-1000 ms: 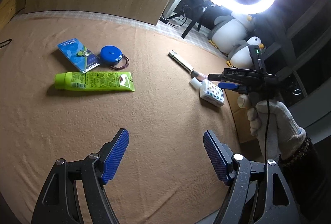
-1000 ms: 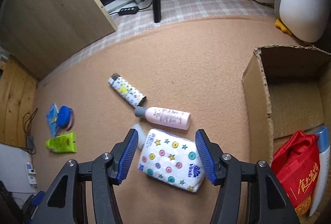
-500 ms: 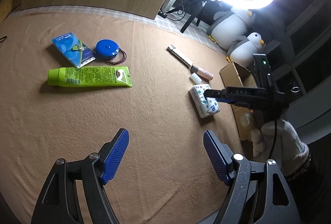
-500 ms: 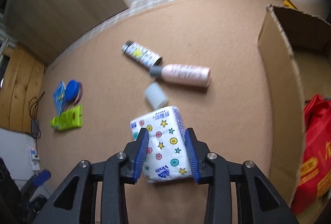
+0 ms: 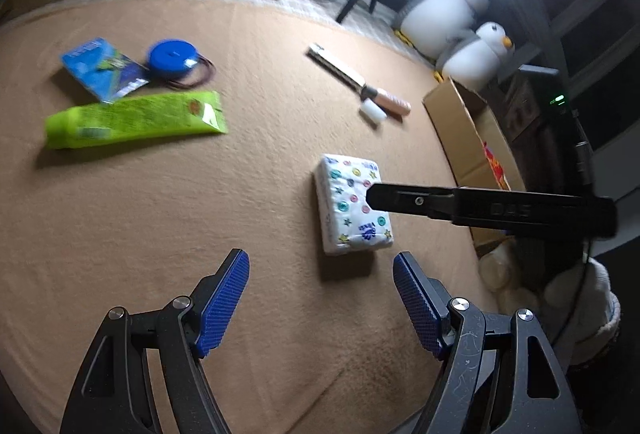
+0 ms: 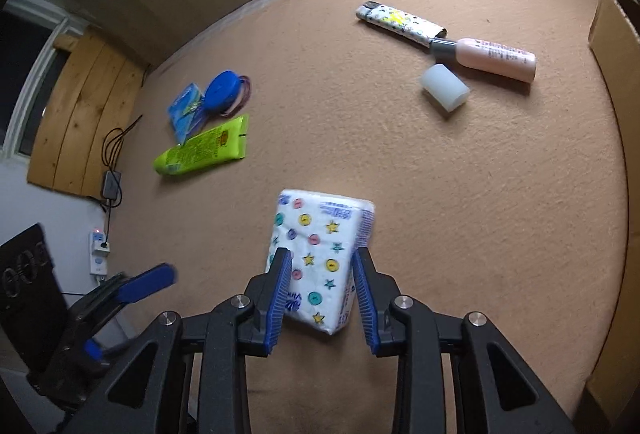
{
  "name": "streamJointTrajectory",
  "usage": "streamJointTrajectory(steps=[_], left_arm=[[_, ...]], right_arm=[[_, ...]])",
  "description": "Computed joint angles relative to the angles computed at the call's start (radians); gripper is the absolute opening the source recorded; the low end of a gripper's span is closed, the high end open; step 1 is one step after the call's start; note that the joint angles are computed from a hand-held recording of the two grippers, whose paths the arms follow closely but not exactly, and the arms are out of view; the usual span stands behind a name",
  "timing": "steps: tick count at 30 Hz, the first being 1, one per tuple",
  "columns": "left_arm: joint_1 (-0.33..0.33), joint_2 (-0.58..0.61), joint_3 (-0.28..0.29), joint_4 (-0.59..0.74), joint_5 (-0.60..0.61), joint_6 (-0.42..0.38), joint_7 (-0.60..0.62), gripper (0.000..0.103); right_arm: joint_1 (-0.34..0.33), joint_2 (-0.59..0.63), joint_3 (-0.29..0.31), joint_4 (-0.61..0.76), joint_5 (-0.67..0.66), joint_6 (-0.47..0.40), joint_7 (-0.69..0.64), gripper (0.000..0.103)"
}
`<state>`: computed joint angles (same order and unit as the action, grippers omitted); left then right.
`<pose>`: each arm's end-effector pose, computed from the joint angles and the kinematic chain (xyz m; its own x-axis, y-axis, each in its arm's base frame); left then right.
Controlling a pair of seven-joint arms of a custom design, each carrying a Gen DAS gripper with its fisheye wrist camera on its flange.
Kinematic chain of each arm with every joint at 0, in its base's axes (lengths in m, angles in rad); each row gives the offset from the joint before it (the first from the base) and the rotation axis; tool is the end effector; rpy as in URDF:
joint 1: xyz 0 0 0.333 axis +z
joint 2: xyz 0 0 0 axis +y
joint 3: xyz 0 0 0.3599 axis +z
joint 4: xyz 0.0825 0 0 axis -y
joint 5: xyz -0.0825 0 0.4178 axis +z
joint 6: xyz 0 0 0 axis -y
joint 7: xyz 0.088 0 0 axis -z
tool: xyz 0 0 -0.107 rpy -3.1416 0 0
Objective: Organize objects
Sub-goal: 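Move the left tool to the patterned tissue pack and close on it, then lift the tissue pack and carry it over the box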
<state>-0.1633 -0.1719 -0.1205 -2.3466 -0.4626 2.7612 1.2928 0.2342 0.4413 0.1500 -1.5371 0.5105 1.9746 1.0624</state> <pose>0.5236 -0.1355 0.4880 0.2290 -0.8541 0.4671 -0.8289 -0.4227 -0.3665 0.6764 0.2886 0.4384 0.5880 -0.6594 -0.4685 -0.7968 -0.5719 -0.1950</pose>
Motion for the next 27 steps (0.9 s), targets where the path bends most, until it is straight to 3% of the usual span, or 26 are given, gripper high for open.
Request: streamJointTrajectory(steps=[2,7,11,18,27], left_arm=[[-0.008,0.042,0.005,0.033,-0.02,-0.017,0.034,0.077],[0.003,0.113,-0.013,0.093,-0.036,-0.032,0.091,0.077],[0.015,0.156,-0.03,0.138,-0.058,-0.051,0.134,0.072],[0.027,0.191,-0.054,0.17,-0.081,-0.061,0.158,0.051],[0.03,0.202,-0.062,0.183,-0.037,-0.055,0.115,0.048]], right_arm=[[-0.003,-0.01,0.002,-0.011,0.006,0.01,-0.012,0.043],[-0.001,-0.013,-0.005,-0.013,-0.006,0.01,-0.009,0.044],[-0.009,-0.01,-0.003,-0.015,0.003,-0.007,-0.015,0.044],[-0.008,-0.007,0.0,-0.027,0.011,-0.014,-0.027,0.043],[-0.01,-0.004,-0.003,-0.026,0.008,-0.018,-0.037,0.035]])
